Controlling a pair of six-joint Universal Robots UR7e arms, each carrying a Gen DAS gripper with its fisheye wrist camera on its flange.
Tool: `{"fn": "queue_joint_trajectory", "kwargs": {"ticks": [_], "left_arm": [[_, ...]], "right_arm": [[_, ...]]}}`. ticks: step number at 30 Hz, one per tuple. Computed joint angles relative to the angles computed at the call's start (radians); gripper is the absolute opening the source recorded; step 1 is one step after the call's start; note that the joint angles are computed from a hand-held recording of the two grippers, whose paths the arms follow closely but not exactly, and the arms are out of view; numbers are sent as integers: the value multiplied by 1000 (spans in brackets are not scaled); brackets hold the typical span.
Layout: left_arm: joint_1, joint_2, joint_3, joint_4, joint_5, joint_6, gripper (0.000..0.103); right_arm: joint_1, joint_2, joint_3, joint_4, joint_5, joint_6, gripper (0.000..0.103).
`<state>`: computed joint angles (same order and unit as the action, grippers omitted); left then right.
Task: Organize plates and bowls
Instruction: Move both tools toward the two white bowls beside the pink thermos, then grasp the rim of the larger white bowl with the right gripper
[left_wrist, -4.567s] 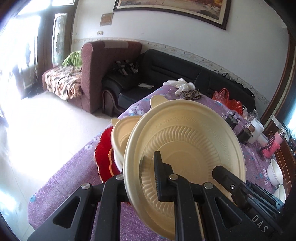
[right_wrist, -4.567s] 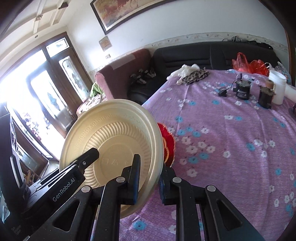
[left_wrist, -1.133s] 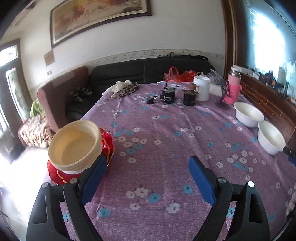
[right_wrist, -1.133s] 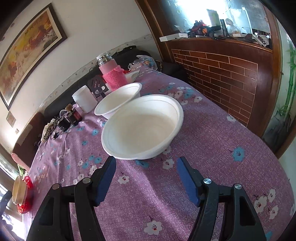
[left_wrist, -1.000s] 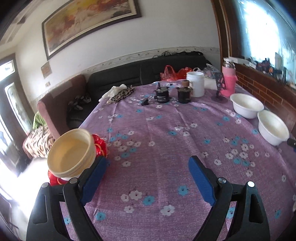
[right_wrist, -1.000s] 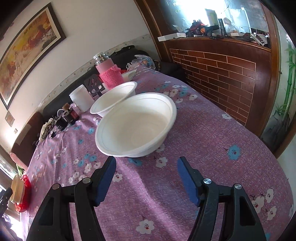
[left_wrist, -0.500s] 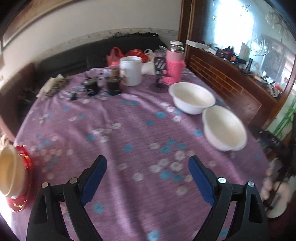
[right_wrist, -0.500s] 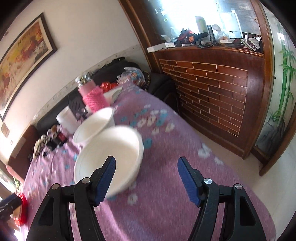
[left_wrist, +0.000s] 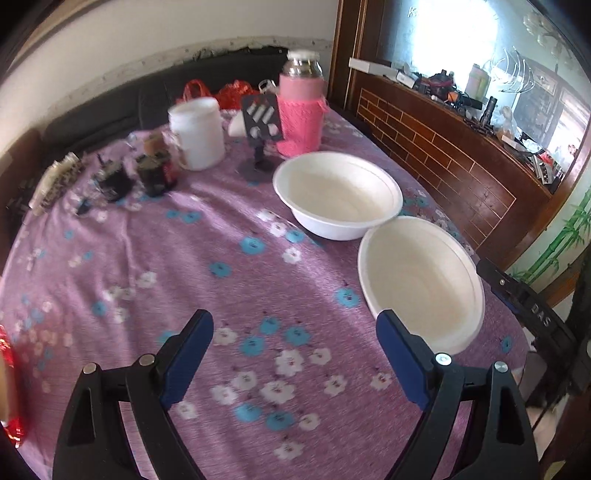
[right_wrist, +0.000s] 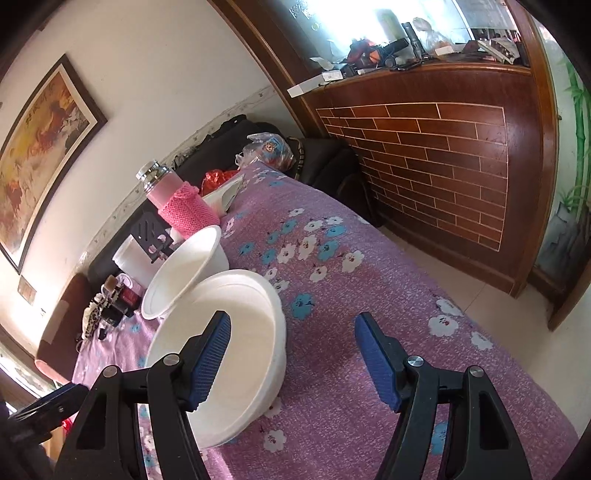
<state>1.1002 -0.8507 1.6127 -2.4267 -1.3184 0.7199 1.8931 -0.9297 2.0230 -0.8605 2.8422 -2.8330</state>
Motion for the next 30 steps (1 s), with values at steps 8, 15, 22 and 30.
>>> {"fn": "queue_joint_trajectory", "kwargs": {"ticks": [8, 15, 22, 30], "left_arm": [[-13, 66, -15, 14, -14, -37, 89], [-18, 113, -44, 81, -12, -80, 89], [-21, 144, -74, 131, -18, -109, 72], [-29, 153, -68, 138, -16, -96, 47]], "right_arm": [[-25, 13, -22, 111, -62, 94, 74], [-30, 30, -53, 162, -72, 86, 74], [-38, 48, -87, 223, -77, 93, 72], [-48, 65, -119, 298, -95, 124, 66]]}}
